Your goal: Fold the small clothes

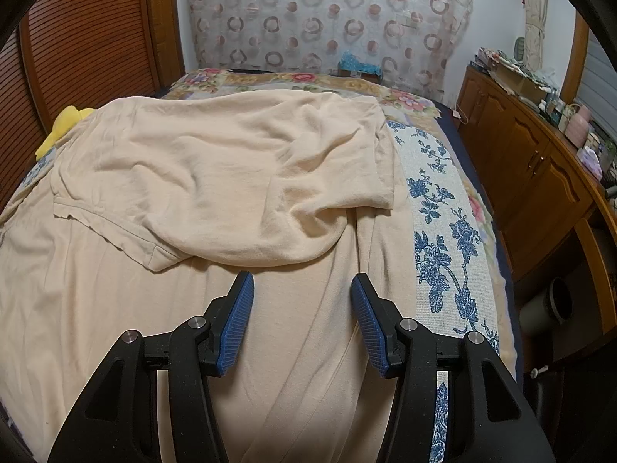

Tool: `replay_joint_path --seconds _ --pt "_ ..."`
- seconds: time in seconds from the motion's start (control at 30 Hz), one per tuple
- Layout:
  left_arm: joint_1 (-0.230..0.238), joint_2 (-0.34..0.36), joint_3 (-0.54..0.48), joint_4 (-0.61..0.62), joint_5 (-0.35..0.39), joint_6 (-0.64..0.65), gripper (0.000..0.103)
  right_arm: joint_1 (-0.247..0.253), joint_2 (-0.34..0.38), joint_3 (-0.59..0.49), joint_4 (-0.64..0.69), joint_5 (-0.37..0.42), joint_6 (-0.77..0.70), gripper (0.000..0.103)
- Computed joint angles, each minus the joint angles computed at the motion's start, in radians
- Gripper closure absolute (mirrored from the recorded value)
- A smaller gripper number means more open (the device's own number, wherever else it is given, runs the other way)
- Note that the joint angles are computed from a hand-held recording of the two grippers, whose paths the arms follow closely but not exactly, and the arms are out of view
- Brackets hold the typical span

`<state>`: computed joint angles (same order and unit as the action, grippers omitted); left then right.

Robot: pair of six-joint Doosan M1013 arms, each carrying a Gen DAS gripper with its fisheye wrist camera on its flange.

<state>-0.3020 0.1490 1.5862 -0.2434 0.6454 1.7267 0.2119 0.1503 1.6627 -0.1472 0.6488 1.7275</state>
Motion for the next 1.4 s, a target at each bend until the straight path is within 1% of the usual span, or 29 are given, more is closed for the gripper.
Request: replay_joint_path --seconds 0.07,0.17,0.27,0.37,0.43,0.5,0.6,0.67,0.73,0.8,0.93,0.97,1.03,1.1,1.2,1.27,1.33,1.37,1.4 --pt "0.002 0.027 -0.027 -0.027 0.016 0.012 0.062 -0.005 -0.001 0.001 0.034 -0.006 -0.022 0.049" --pt "-0.004 0.063 -0.064 -0.015 0.041 -0.003 0.061 -0.025 -0.006 0.002 0.145 -0.013 -0.089 0.050" --pt "-0.008 0.086 -0.087 -0.015 0.057 -0.002 0.057 -0.040 -0.002 -0.008 0.230 0.003 -0.150 0.050" --pt "-0.008 0.113 -0.114 -0.021 0.080 -0.019 0.056 -0.044 0.012 -0.031 0.236 0.028 -0.143 0.050" --pt "-0.005 0.130 -0.131 -0.026 0.092 -0.034 0.056 -0.053 0.024 -0.048 0.269 0.038 -0.152 0.050" --pt "-0.003 0.146 -0.147 -0.033 0.105 -0.039 0.056 -0.057 0.033 -0.061 0.270 0.042 -0.144 0.050" --pt "-0.012 0.167 -0.171 0.023 0.113 -0.090 0.056 -0.057 0.052 -0.086 0.253 0.060 -0.125 0.051" --pt "-0.016 0.176 -0.181 0.053 0.108 -0.112 0.056 -0.052 0.062 -0.098 0.216 0.063 -0.101 0.054" --pt "-0.019 0.185 -0.190 0.079 0.099 -0.132 0.056 -0.047 0.068 -0.109 0.186 0.066 -0.081 0.060" --pt "-0.017 0.195 -0.202 0.085 0.096 -0.138 0.056 -0.044 0.075 -0.119 0.183 0.065 -0.088 0.062" --pt "-0.017 0.214 -0.229 0.119 0.103 -0.147 0.056 -0.028 0.091 -0.140 0.123 0.085 -0.074 0.071" --pt "-0.016 0.217 -0.233 0.118 0.104 -0.142 0.056 -0.023 0.095 -0.144 0.105 0.091 -0.067 0.072" --pt "-0.016 0.225 -0.243 0.132 0.103 -0.141 0.057 -0.016 0.099 -0.149 0.077 0.095 -0.059 0.079" --pt "-0.022 0.228 -0.248 0.163 0.103 -0.153 0.059 -0.006 0.103 -0.152 0.046 0.100 -0.061 0.082" --pt "-0.032 0.227 -0.247 0.207 0.094 -0.158 0.060 0.004 0.106 -0.153 0.027 0.099 -0.068 0.088" --pt "-0.039 0.227 -0.247 0.236 0.090 -0.167 0.061 0.006 0.107 -0.153 0.017 0.095 -0.074 0.094" --pt "-0.041 0.229 -0.249 0.239 0.089 -0.160 0.069 0.005 0.103 -0.148 0.027 0.084 -0.093 0.099" --pt "-0.042 0.230 -0.250 0.244 0.090 -0.163 0.072 0.003 0.100 -0.144 0.035 0.078 -0.106 0.100" --pt "-0.043 0.230 -0.251 0.252 0.090 -0.170 0.081 0.005 0.097 -0.141 0.027 0.068 -0.105 0.101"
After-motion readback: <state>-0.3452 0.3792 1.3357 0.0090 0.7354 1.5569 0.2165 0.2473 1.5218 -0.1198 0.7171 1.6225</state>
